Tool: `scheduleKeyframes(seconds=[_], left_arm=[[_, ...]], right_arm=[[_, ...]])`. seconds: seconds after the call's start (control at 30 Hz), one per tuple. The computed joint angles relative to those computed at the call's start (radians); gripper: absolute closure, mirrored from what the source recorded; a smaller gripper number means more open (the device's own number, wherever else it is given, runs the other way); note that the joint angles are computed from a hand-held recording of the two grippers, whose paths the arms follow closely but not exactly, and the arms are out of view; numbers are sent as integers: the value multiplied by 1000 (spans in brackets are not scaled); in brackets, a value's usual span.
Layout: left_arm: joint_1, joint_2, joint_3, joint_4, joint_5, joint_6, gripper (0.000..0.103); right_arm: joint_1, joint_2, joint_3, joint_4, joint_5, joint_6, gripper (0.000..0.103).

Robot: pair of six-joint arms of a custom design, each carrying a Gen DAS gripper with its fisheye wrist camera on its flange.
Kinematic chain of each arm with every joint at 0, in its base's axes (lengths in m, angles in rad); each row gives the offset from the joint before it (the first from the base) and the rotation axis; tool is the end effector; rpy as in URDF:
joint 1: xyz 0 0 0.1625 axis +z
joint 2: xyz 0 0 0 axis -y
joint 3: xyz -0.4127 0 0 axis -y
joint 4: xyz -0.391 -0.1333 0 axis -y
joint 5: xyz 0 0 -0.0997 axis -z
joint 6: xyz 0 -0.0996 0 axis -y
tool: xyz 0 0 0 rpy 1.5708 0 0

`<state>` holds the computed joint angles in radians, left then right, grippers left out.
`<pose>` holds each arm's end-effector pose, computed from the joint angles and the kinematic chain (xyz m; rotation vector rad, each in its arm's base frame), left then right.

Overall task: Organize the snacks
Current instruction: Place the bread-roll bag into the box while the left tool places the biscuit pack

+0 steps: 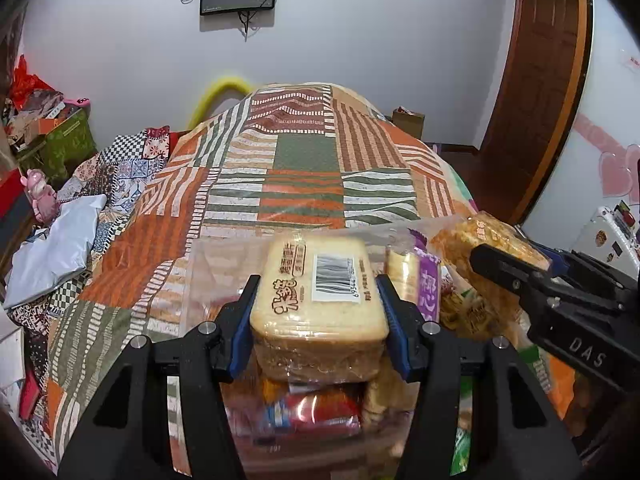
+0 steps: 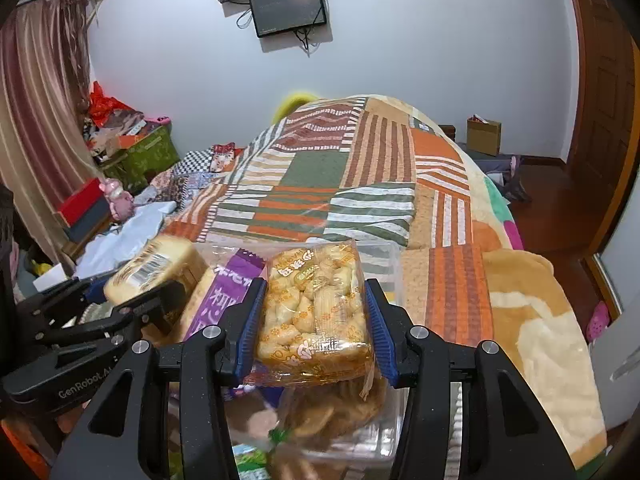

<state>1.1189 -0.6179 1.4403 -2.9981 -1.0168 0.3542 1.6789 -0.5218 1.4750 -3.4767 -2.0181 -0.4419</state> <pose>-0.1529 -0.7402 0.1021 0.7779 2.3907 -0.8152 0.1669 -0.7013 0.0787 0.3706 -2.3235 1.1007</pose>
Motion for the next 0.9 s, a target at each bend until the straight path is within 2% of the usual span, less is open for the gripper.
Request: scheduleKeyframes(seconds=[0.37, 0.6, 0.9], left_arm=[[3, 23, -31, 12, 6, -10, 49], [-3, -3, 4, 0, -2, -17, 48], [-22, -50, 74, -19, -15, -7, 48]], right_arm=[[-3, 38, -66, 54, -34, -26, 58], [5, 40, -63, 44, -62, -54, 57], [11, 16, -20, 16, -56, -54, 55]])
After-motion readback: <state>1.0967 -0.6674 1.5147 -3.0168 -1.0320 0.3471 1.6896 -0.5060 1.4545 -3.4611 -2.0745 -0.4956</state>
